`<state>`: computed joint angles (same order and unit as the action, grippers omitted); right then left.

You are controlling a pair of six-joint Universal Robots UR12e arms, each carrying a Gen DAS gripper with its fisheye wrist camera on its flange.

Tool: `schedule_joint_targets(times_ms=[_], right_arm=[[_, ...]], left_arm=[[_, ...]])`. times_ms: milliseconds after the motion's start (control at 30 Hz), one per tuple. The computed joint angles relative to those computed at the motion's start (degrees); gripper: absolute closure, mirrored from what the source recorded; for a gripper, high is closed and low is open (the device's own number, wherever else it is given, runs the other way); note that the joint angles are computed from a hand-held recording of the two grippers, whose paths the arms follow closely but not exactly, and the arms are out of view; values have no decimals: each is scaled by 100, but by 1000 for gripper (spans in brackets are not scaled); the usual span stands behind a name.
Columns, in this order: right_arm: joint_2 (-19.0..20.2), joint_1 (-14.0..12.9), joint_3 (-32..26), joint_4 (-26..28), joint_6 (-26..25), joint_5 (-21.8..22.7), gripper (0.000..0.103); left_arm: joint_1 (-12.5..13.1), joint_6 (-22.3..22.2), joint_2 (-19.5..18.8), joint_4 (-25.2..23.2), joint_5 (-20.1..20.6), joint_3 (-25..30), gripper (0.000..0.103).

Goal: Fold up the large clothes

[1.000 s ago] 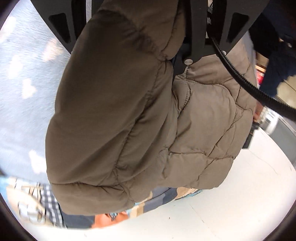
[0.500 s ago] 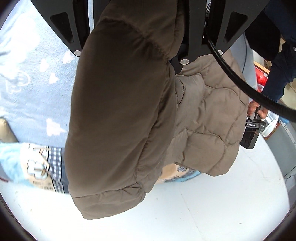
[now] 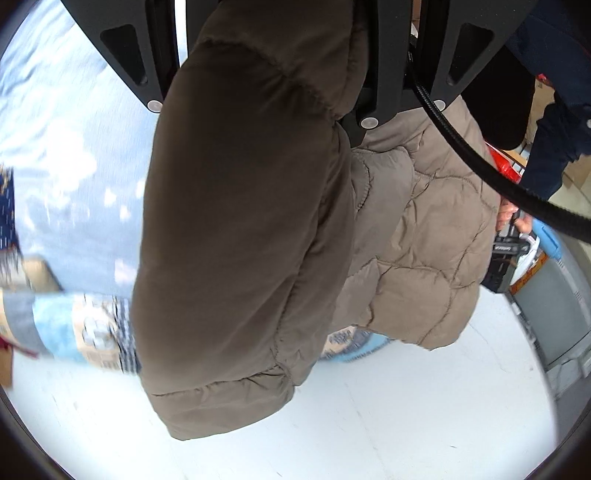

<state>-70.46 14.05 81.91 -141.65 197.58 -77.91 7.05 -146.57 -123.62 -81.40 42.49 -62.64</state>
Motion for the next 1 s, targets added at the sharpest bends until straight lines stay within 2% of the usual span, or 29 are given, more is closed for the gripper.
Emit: schedule_joint_targets(times_ms=[100,167,233,333,367,400,467,533,600,700,767,833,900,967,1000], right_arm=[[120,3,119,117,321,-29,70],[254,16,98,243,435,-119,70],[428,60,18,455,582,-408,69],[586,5,72,625,1277,-708,57],[621,3,77,676,1415,-762,48],[646,18,53,782,1457,-873,43],[652,-2,0,992,1625,-913,31],[599,-90,47,1032,2051,-727,25],[448,-154,250,869,2466,-716,24],[155,-136,515,674,3120,-975,23],[-114,54,757,859,3765,-1669,21],[-242,269,764,1067,4279,-2392,21],[-271,508,678,1301,4520,-3056,21],[-138,699,386,1455,4539,-3513,21],[-101,826,319,1429,4469,-3751,21]], left_arm=[[-61,-474,-115,189,282,-156,71],[-119,-925,-234,542,541,-241,71],[-164,-1583,-367,1034,883,-309,69],[-148,-2341,-536,1303,829,-265,61],[-153,-2431,-551,1351,856,-264,53],[-169,-2553,-564,1495,965,-269,50],[-184,-2694,-555,1652,1065,-301,49],[-162,-2906,-499,1728,1052,-365,49],[-108,-3221,-348,2069,1057,-584,48],[-24,-3770,-71,3012,1337,-1035,48],[-1,-4215,124,3748,1705,-1374,48],[-7,-4589,369,4559,2135,-1788,46],[-68,-4641,648,5351,2650,-2211,44],[-154,-4483,886,6223,3029,-2592,31],[-201,-4377,970,6550,3201,-2729,30]])
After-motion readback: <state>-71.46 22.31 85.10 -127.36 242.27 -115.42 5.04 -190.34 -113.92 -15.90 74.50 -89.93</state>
